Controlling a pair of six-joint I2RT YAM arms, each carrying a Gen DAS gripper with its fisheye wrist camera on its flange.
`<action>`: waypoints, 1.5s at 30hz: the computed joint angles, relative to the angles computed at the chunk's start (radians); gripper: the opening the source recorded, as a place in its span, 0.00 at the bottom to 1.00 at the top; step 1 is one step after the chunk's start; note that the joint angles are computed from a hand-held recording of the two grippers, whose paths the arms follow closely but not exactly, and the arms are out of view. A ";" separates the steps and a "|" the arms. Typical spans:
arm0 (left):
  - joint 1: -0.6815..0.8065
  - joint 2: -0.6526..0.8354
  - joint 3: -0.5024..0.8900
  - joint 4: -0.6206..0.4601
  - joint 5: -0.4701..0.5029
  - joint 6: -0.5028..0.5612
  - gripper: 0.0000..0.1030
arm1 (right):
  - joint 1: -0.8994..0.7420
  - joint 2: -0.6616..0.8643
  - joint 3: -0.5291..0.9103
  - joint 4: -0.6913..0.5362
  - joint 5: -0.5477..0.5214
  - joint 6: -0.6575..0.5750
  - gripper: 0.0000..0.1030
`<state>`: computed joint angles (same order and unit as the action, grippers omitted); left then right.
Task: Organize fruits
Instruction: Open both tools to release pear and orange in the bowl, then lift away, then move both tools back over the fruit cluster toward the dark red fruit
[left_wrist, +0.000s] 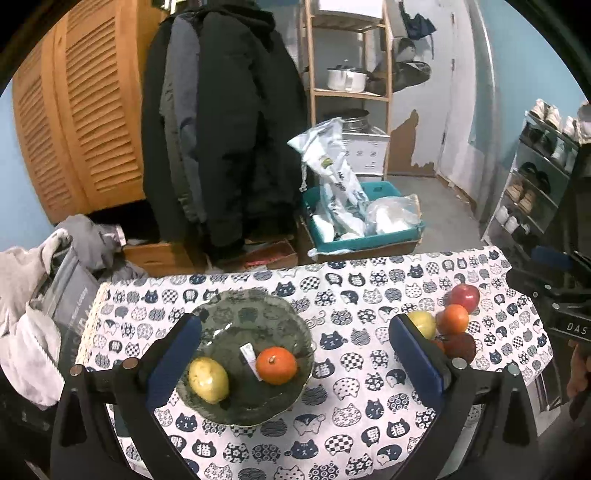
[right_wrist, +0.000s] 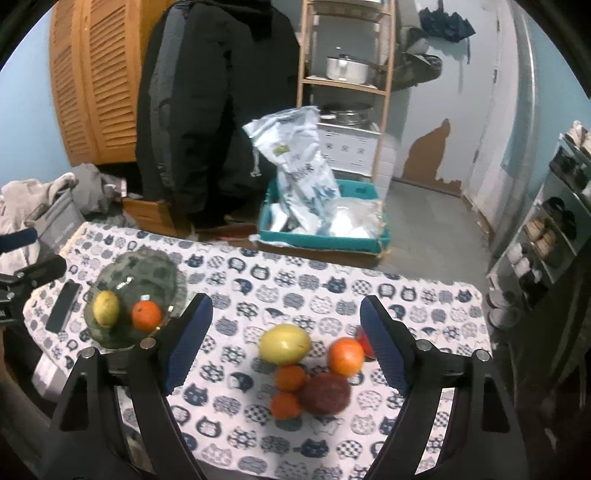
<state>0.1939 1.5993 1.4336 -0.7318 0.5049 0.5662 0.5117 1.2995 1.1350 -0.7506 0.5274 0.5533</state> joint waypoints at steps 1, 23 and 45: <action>-0.015 -0.009 -0.009 0.005 -0.011 -0.002 0.99 | -0.006 -0.012 -0.011 0.000 0.001 -0.001 0.80; -0.190 -0.008 -0.151 0.089 -0.162 -0.028 0.99 | -0.177 -0.054 -0.206 0.057 -0.140 -0.016 0.80; -0.312 0.140 -0.264 0.228 -0.287 -0.046 0.99 | -0.316 0.194 -0.386 0.261 -0.370 -0.064 0.80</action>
